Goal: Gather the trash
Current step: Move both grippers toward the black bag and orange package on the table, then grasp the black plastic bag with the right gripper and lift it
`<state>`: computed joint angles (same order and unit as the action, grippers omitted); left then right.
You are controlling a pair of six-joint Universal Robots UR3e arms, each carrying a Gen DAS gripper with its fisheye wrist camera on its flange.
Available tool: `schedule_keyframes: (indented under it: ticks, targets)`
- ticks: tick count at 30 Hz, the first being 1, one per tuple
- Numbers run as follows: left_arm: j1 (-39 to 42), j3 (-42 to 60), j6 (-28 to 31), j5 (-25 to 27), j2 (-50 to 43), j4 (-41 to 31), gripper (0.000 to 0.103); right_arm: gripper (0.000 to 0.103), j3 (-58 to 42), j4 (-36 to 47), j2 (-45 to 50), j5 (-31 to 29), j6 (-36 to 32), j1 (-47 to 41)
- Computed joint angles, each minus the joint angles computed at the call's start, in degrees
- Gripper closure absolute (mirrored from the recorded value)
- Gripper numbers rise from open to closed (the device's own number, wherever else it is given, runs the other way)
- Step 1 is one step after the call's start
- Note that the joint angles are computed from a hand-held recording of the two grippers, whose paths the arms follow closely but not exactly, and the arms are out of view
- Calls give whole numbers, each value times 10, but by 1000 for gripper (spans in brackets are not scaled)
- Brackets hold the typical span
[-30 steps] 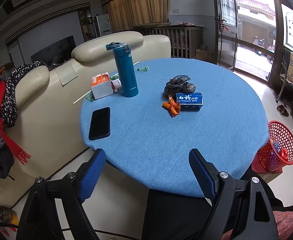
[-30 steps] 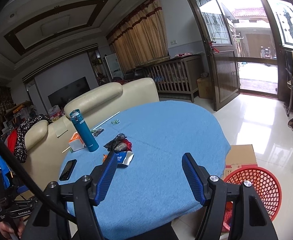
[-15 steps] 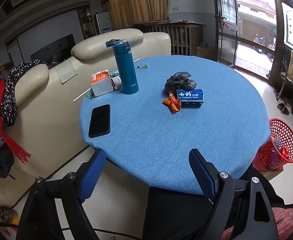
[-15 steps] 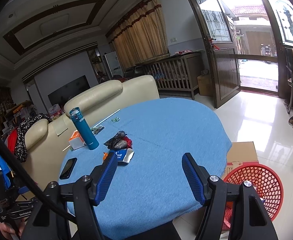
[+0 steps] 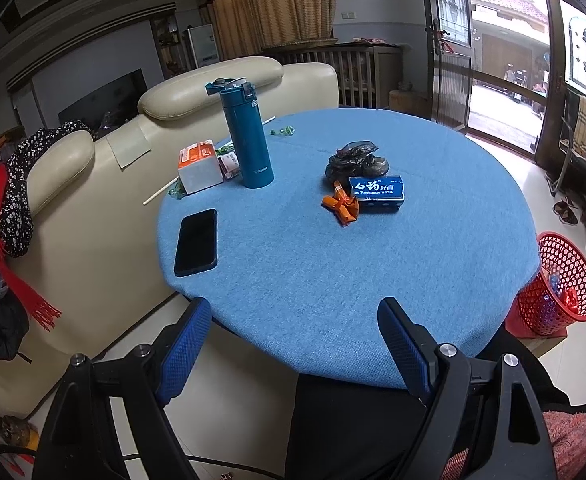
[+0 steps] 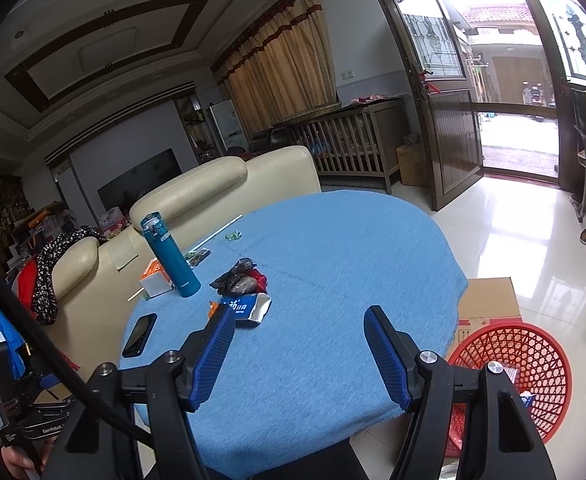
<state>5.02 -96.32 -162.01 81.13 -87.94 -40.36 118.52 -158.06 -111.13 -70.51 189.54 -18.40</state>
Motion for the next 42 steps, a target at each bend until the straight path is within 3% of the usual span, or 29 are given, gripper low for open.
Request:
schedule_keyframes:
  ticks: [13, 24, 33, 42]
  targets:
    - [-23, 27, 20, 17, -39, 12, 17, 33, -11, -7, 48, 11, 5, 16]
    - [-54, 129, 10, 42, -154, -11, 17, 32, -86, -19, 185, -32, -14, 87]
    - [-67, 268, -4, 50, -272, -69, 17, 32, -235, 18, 341, -45, -35, 134]
    - [-64, 478, -36, 60, -419, -185, 17, 32, -520, 152, 554, -5, -29, 145]
